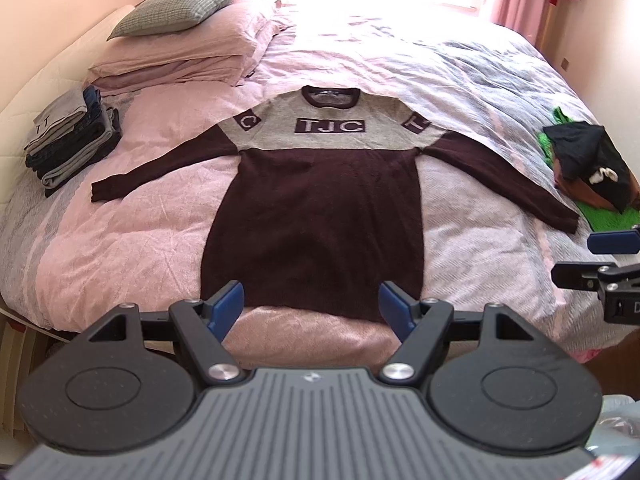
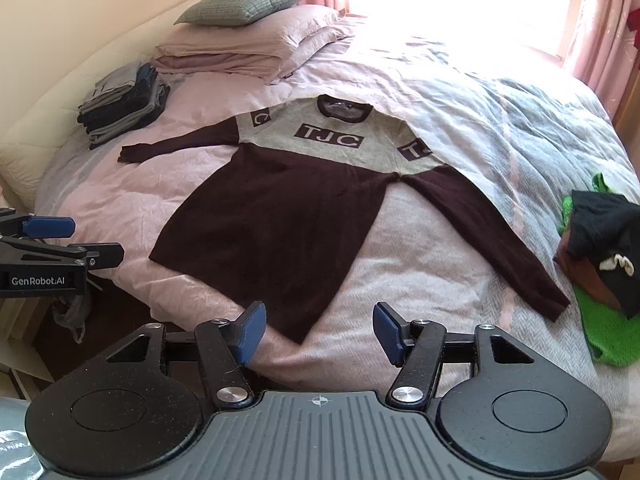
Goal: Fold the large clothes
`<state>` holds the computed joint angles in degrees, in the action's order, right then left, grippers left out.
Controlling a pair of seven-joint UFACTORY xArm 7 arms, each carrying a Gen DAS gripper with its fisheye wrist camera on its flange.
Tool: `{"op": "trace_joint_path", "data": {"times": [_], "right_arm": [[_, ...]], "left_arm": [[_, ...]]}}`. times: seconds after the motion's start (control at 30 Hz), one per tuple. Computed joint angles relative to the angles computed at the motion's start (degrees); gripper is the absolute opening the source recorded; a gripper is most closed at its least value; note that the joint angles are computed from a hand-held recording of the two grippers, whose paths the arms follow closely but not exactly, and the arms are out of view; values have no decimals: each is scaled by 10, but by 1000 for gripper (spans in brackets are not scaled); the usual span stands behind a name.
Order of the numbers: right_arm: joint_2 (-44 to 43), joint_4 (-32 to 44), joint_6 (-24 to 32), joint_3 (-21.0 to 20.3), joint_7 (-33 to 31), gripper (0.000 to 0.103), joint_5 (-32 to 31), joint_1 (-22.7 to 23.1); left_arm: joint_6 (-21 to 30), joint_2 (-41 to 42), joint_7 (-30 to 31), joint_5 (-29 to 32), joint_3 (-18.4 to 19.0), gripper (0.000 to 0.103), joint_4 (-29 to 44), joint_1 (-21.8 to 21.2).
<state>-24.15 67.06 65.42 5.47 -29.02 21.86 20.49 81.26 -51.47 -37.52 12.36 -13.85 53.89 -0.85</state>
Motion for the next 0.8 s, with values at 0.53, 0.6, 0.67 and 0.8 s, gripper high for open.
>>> {"op": "trace_joint_path", "data": {"times": [0.53,0.6,0.67,0.8], "right_arm": [[308,282,-68,73,295,56,-131,40],[363,346,-61,70,355,56,-169,59],[415,411,-44,63,403,56,-198,81],[531,561,-3,38,479,56,-244,131]], "left_arm": [[-187,144,210,-22,241,71,26,91],[-213,189,236,-50,282,71,45,108],[-248,230,254,-78,318,71,54,129],[-328,308,295,-143,383,70,58,170]]}}
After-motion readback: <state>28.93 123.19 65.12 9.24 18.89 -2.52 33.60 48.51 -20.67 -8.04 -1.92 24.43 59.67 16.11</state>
